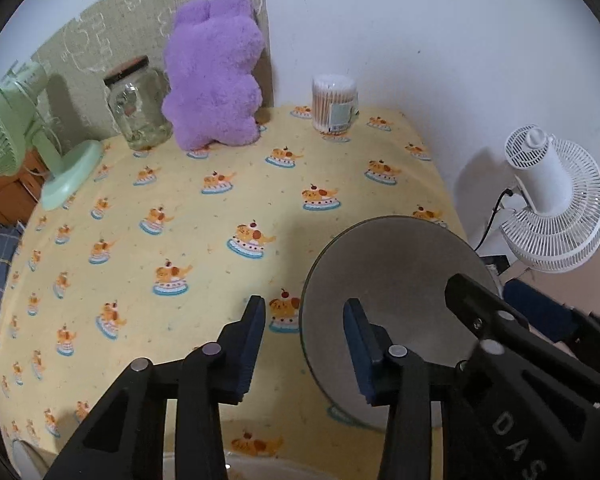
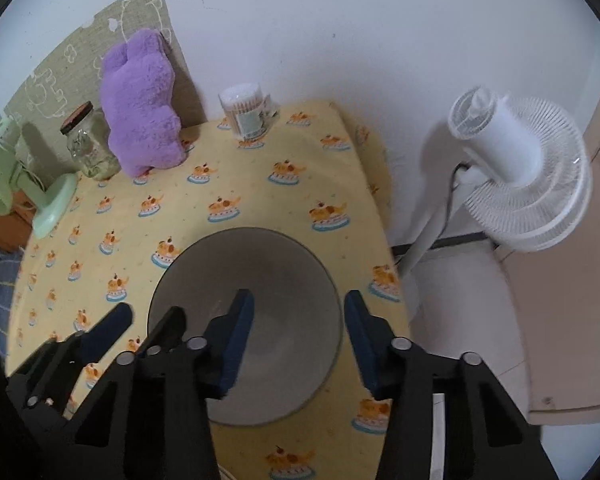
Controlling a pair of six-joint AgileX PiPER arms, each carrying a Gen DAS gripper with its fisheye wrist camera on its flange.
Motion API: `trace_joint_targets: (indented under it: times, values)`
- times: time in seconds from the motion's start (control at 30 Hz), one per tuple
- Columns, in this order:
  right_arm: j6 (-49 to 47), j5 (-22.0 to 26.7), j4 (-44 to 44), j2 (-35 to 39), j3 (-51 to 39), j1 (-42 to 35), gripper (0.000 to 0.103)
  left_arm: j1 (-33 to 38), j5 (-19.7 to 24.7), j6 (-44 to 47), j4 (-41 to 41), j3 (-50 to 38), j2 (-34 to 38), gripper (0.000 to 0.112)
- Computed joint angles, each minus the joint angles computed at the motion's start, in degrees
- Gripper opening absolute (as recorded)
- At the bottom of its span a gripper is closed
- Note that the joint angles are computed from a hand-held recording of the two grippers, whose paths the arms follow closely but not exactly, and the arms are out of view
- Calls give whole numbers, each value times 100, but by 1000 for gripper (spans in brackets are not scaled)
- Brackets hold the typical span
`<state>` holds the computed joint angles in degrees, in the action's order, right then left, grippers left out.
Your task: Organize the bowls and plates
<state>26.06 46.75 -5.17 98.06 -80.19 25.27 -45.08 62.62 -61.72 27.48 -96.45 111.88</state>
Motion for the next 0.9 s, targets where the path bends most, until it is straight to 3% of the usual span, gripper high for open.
trace_joint_targets:
  times: [0.1,0.2,0.37,0.9]
  values:
    - [197,-135,-296,113,-7,48,45,53,-120,17,12,-66,116,36]
    - [33,-56,1,274,-91,-79,43,95,-103,171,-124,-242,282,32]
    - [-102,-59,279,354,-18,-222,32,96,-79,281,-200,-350,415,28]
    - [-33,219,352,165,-21,-173,32,0,74,193,-329,-121,93,28]
